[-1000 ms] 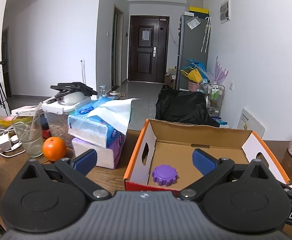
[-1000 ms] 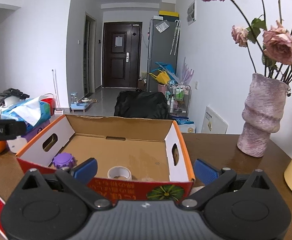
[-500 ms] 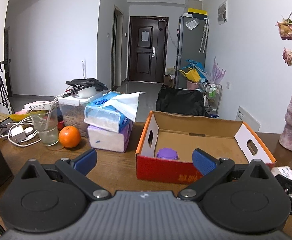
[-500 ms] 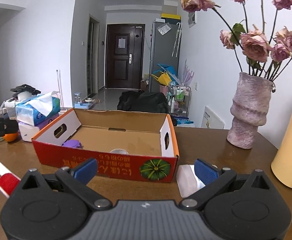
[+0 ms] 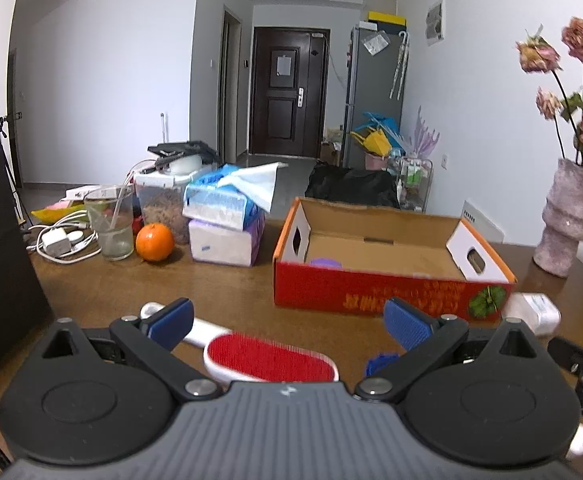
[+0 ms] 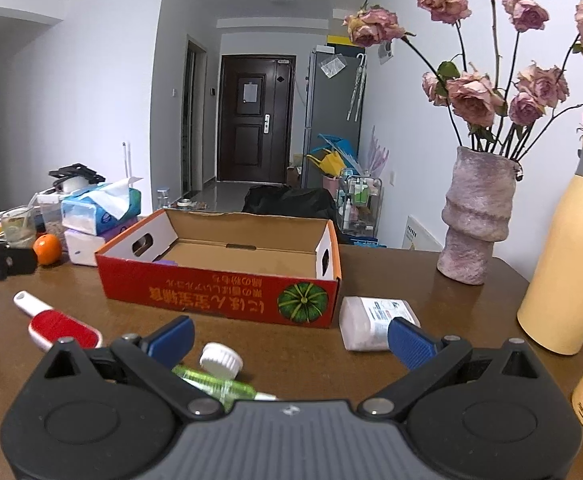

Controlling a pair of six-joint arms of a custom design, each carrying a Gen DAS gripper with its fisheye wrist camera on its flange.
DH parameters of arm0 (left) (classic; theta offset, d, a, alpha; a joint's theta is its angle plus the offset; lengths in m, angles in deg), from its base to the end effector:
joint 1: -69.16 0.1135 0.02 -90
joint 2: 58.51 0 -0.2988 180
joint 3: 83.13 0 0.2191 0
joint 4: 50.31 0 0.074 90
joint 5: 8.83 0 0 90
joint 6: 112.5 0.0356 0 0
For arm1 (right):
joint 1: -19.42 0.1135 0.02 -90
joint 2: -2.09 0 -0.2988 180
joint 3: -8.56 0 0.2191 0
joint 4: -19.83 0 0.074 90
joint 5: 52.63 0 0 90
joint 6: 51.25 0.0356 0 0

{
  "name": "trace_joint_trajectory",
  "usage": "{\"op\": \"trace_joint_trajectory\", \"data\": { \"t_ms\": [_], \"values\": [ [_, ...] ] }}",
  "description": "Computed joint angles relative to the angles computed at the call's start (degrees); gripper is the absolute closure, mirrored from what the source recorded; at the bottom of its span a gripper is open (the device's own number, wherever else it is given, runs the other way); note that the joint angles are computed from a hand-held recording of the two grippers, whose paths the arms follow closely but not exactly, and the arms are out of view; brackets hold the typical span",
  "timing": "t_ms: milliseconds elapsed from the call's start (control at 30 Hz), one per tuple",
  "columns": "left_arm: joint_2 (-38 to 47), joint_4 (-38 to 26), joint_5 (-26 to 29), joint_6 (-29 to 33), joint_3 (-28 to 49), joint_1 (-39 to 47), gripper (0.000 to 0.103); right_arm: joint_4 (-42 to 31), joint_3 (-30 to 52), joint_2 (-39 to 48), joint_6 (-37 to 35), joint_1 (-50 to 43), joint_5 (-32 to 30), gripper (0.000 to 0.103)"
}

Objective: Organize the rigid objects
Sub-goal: 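Move both tools back toward the items on the table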

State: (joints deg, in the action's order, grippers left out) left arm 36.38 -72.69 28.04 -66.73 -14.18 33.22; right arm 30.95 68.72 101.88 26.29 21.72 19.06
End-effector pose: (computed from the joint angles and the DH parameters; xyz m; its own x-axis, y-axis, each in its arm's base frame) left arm 0.2644 -0.1565 0.2441 -0.3785 -0.2425 -0.8933 -0.4781 0.8776 -0.0357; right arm 0.3336 0.0246 0.2167 -0.3980 -0.2210 -0.8904 -0.4094 0.9113 -0.0432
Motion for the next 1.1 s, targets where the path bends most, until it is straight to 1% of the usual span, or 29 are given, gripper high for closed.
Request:
{"op": "trace_joint_trajectory", "data": {
  "t_ms": [133,367,600,767,833,1000,1100],
  "values": [
    [-0.2,-4.85,-2.18,-4.26,0.13,-3.77,0.0,1.06,-4.35,-3.53,-1.24,-2.69,-2.6,0.0],
    [-0.37,-15.15,-5.84,-14.3,1.79,-11.18,0.0,0.9,-9.72,-8.24,-3.84,-8.2,-7.04,0.0],
    [1.35,-27.86,-7.74,-27.87,4.67,-18.22,0.0,-0.43,-14.2,-11.55,-8.06,-15.26,-12.75,0.0],
    [2.97,-34.35,-8.04,-36.03,5.95,-22.89,0.0,-2.36,-16.56,-14.24,-11.18,-19.99,-16.51,0.0],
    [3.62,-35.69,-7.76,-38.17,6.11,-24.33,0.0,-3.05,-17.6,-15.45,-12.38,-21.99,-18.2,0.0],
    [5.45,-35.27,-5.84,-39.76,5.64,-26.11,0.0,-4.1,-19.04,-16.19,-14.92,-25.76,-21.06,0.0],
    [6.69,-33.09,-4.2,-39.31,5.12,-26.21,0.0,-4.25,-19.14,-15.45,-15.56,-26.61,-21.49,0.0]
  ]
}}
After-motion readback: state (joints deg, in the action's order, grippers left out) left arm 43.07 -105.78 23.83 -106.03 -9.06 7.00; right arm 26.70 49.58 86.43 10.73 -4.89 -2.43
